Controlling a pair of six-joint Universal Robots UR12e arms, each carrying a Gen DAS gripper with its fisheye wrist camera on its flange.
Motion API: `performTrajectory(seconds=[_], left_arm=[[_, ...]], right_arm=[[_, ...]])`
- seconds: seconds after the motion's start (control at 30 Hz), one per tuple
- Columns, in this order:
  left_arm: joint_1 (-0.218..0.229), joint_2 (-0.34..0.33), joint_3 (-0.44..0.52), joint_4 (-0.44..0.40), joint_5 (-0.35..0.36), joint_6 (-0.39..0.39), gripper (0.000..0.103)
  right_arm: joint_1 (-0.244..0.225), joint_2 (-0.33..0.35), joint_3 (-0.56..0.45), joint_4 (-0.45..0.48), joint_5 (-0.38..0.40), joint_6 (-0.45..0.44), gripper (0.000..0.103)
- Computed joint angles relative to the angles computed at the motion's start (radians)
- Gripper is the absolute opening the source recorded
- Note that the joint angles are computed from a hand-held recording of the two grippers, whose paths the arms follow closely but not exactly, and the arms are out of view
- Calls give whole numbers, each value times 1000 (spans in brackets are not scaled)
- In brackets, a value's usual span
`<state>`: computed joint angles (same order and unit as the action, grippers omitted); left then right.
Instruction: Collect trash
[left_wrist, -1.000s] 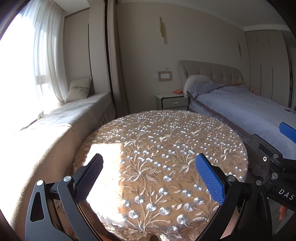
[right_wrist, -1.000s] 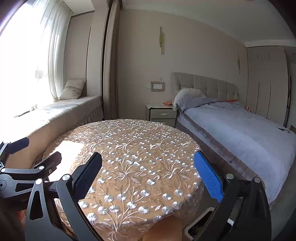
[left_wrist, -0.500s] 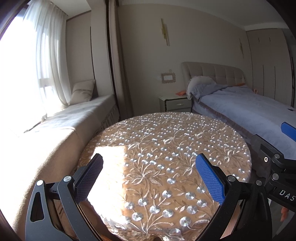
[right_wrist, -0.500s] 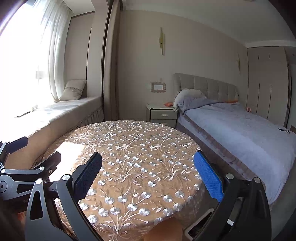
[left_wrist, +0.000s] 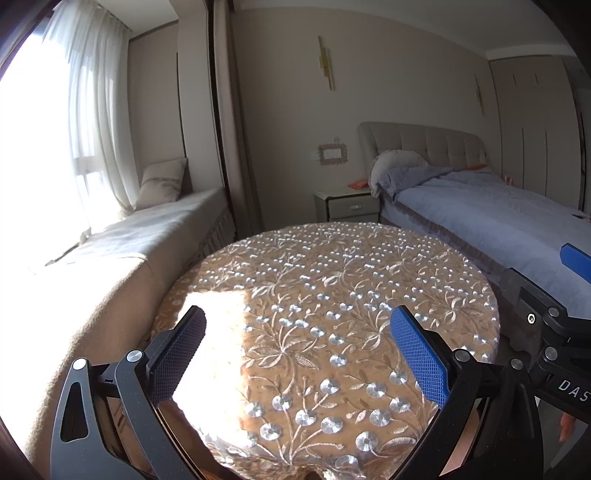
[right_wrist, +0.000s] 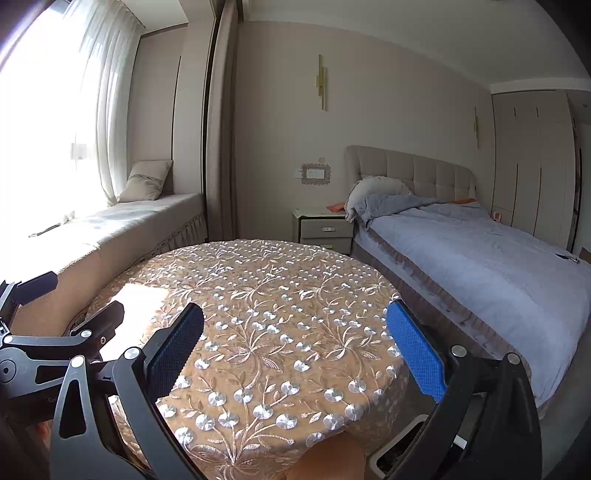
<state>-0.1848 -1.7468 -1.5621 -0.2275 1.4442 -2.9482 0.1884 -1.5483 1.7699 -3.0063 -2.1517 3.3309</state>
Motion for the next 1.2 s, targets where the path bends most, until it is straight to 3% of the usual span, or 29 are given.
performTrajectory(seconds=[0.47, 0.6, 0.8, 0.93, 1.07, 1.13, 1.2], left_arm=[[-7, -12, 15, -27, 26, 1, 98], [-5, -30, 41, -75, 50, 0, 98], [44, -46, 69, -140, 173, -88, 98], [129, -11, 64, -176, 322, -245, 98], [217, 37, 48, -234, 597, -357, 98], [282, 70, 45, -349, 666, -450, 98], [350, 97, 55, -517, 707, -583, 98]], right_arm=[[-11, -1, 2, 16, 21, 10, 99], [-26, 9, -13, 54, 69, 23, 99], [-24, 90, -99, 79, 178, -25, 99], [12, 194, -230, 94, 339, -107, 99], [70, 311, -404, 109, 571, -178, 99], [116, 390, -539, 195, 698, -213, 99], [149, 461, -684, 368, 826, -244, 99]])
